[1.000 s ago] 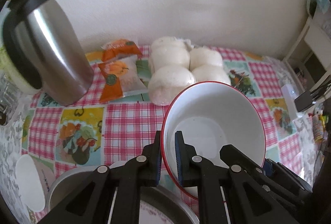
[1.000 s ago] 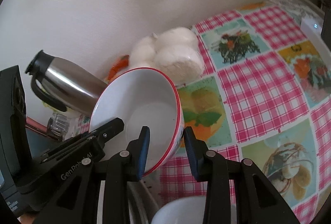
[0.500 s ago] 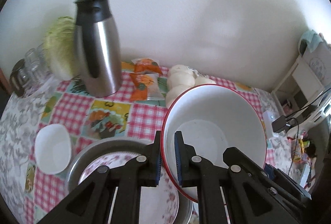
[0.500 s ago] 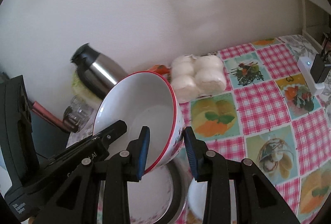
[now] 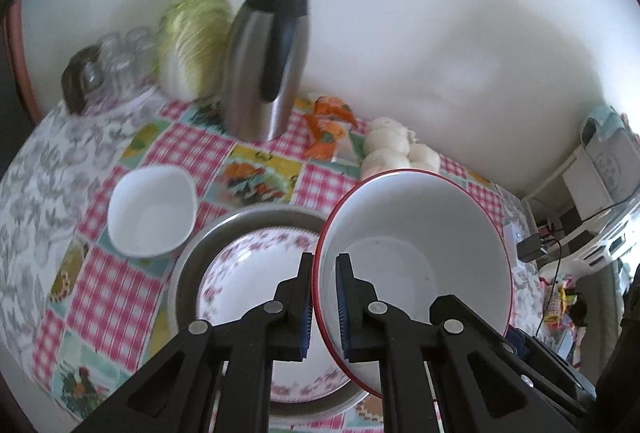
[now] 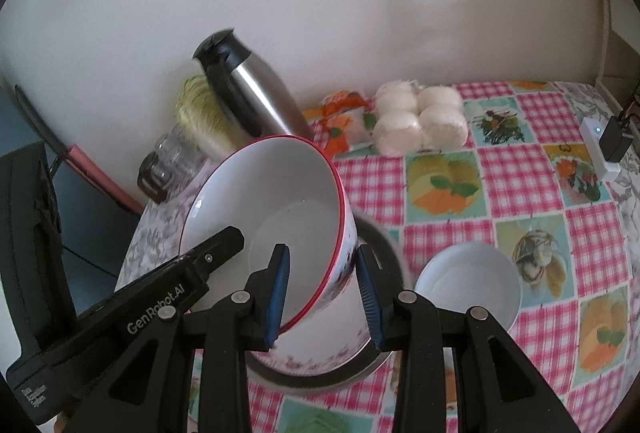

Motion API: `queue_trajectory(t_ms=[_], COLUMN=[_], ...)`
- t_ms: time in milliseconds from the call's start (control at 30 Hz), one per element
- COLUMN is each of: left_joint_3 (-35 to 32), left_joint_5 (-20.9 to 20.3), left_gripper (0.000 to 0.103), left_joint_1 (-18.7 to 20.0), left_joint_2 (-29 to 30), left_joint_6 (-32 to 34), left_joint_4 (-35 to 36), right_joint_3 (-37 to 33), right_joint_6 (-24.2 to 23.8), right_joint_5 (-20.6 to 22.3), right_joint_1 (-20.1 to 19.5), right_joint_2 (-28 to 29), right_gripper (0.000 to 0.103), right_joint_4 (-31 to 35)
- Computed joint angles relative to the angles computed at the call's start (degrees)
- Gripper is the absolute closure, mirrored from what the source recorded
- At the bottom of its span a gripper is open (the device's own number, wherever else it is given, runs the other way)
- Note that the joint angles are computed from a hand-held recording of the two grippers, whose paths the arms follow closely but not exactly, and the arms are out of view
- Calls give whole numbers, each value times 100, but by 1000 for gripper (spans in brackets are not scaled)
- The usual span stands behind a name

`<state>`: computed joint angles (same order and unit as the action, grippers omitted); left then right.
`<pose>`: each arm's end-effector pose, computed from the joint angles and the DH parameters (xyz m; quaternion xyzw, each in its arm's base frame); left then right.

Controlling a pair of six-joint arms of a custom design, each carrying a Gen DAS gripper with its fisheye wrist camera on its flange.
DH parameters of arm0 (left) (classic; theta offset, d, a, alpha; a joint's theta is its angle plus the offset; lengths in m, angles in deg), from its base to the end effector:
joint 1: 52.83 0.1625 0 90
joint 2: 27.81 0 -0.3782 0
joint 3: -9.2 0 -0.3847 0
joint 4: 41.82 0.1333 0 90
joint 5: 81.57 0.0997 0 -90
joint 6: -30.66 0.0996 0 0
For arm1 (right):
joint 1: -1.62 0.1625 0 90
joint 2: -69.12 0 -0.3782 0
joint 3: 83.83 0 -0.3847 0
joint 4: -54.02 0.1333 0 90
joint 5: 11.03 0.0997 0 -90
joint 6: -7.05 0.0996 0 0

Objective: Organize plates and bowls
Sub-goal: 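Lift the red-rimmed bowl with both grippers and carry it over the basin, then lower the red-rimmed bowl onto the floral plate with both grippers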

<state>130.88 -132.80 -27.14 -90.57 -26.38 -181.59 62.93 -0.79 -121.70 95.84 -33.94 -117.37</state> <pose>-0.3277 -0.3748 0.0768 0.0860 0.9367 -0.2516 0.2276 0.1221 -0.3204 0.2523 0.0402 -0.9320 0.3122 0.1797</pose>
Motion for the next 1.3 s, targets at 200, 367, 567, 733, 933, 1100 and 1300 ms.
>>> queue_trajectory(t_ms=[200,367,567,733,933,1100,1300], left_joint_3=[341,564,712,749,779,812,699], left_joint_5=[-146,-242,-467,-505,-522,-591,-773], left_gripper=[92,90,89,89,89,88,88], left_joint_1=[48,131,351,508,629,748,905], left_joint_2=[-259,-354,-433,-515,-586,-573,-332], left_joint_6=[-326,-409,-390,-395,-327,-241,-141], left_joint_4=[87,-14,-191,-228,-325,-511,-603], right_joint_3=[145,244,243,138,61,16,-11], right_joint_6=[210,287,398,452,501,506,482], right_joint_5=[-187,-218,-211,-224,-255,-260,-207], right_joint_1=[157,84,7,40,81,77,-138], right_joint_2=[247,472,736,1037,1283,1404,1508], right_gripper=[66,66,66,66,66,66,66], right_joint_4=[-33,-53,-133,-196,-252,-271,-234])
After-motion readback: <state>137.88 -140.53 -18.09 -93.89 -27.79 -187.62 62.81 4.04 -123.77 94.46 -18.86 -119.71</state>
